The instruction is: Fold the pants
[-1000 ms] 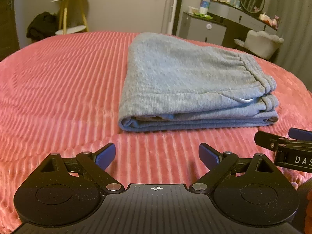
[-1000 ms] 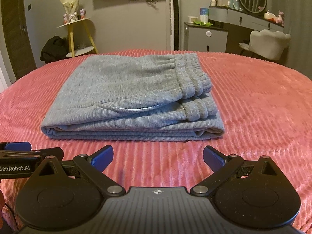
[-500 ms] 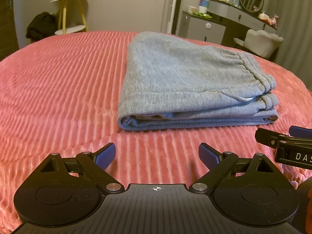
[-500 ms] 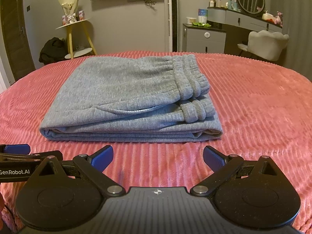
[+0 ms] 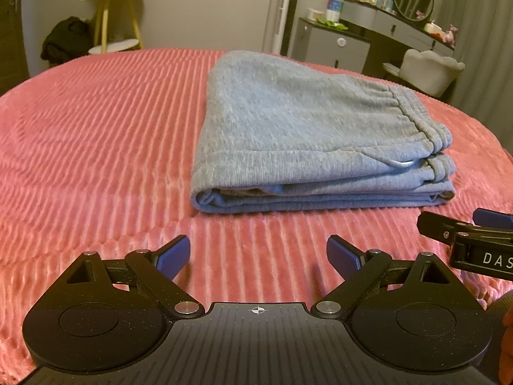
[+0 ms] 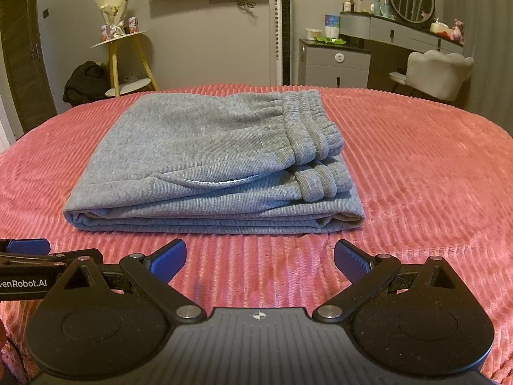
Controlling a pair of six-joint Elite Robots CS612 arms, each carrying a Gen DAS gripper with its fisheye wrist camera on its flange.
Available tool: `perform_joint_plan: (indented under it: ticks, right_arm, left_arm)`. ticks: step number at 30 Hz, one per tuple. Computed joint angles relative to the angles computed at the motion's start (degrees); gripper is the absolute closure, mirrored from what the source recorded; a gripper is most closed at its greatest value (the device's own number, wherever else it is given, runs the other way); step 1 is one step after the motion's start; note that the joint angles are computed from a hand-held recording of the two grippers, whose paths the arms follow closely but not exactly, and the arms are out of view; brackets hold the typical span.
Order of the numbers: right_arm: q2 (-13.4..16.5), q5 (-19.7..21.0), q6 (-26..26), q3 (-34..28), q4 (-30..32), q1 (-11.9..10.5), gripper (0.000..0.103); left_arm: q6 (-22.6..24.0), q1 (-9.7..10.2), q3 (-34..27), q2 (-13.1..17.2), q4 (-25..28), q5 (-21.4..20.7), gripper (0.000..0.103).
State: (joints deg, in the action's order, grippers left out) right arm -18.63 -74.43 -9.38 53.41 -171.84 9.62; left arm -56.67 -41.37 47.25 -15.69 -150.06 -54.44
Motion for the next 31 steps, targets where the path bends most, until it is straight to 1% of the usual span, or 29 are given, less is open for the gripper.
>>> perform_joint_plan:
  ticks: [16, 20, 23, 27, 30, 31]
  right_arm:
    - [0.1, 0.1, -0.2, -0.2, 0.2, 0.0, 0.004]
    - [0.1, 0.2, -0.3, -0.1, 0.1, 0.0, 0.004]
    - [0.1, 0.1, -0.3, -0.1, 0.1, 0.0, 0.004]
    - [0.1, 0.1, -0.3, -0.1, 0.1, 0.0, 0.004]
    - [0.1, 0.1, -0.3, -0.1, 0.1, 0.0, 0.004]
    - [0.1, 0.1, -0.3, -0.1, 0.2, 0.0, 0.004]
  left_arm:
    - [0.0, -0.06, 0.0, 0.0, -0.4, 0.6, 0.007]
    - [0.0, 0.09, 0.3, 0.0, -1.2, -0.4, 0.007]
    - [0.7, 0.02, 0.4, 0.0, -1.7, 0.1, 0.007]
    - [3.0, -0.29, 0.2, 0.3, -2.6, 1.7, 0.007]
    - [3.5, -0.20, -0.2, 0.4, -1.8, 0.9, 0.007]
    - [3.4, -0.21, -0.6, 0.5, -0.8, 1.0, 0.007]
